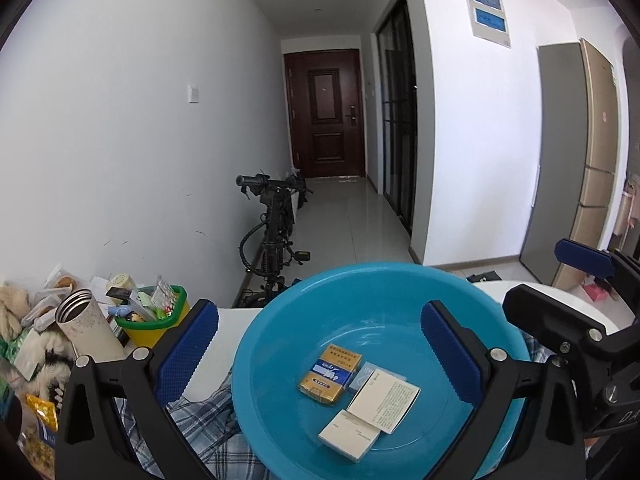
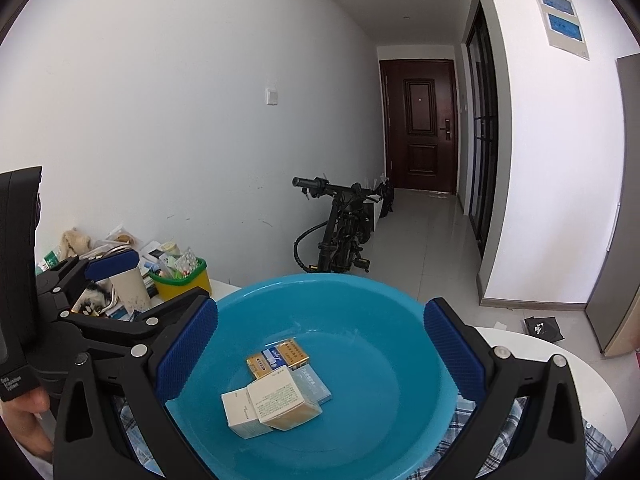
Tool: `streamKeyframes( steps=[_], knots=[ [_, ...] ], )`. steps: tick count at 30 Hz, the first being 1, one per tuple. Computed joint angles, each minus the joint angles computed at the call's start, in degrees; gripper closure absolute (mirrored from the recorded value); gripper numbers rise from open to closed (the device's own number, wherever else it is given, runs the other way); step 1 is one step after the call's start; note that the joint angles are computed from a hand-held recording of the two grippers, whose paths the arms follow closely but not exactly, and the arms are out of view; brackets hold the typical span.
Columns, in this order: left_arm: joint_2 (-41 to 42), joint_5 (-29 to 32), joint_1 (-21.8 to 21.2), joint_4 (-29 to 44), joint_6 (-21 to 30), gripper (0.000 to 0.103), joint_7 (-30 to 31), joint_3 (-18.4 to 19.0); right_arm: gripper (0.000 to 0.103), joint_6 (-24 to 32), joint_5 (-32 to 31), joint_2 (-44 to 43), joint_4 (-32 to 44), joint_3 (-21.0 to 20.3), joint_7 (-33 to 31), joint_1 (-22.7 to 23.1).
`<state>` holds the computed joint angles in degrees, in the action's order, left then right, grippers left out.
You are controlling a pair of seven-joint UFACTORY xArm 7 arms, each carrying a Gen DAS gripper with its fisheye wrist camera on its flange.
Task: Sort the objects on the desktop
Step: 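Withdraw both tools from the basin back toward the cluttered items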
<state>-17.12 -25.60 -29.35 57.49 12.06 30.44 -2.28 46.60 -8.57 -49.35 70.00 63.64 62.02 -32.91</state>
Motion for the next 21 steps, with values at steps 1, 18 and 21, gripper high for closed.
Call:
streamKeyframes(
  steps=[1, 18, 21],
  knots=[
    [-0.61, -1.91, -1.35, -0.23, 0.07, 0.000, 1.52, 0.97, 0.000, 0.18, -0.16, -0.41, 0.02, -0.51, -0.20, 0.46],
    [-21.47, 0.57, -2.07, -16.14, 5.59, 0.000, -2.03, 5.02, 0.000, 10.54, 5.17, -10.46, 0.84, -0.40, -1.47, 7.70],
    [-23.43, 1.08, -1.39, -20.45, 6.80, 0.000, -2.88, 6.23, 0.000, 9.80, 8.79, -13.40, -2.37, -0.58, 1.68, 9.37]
  ],
)
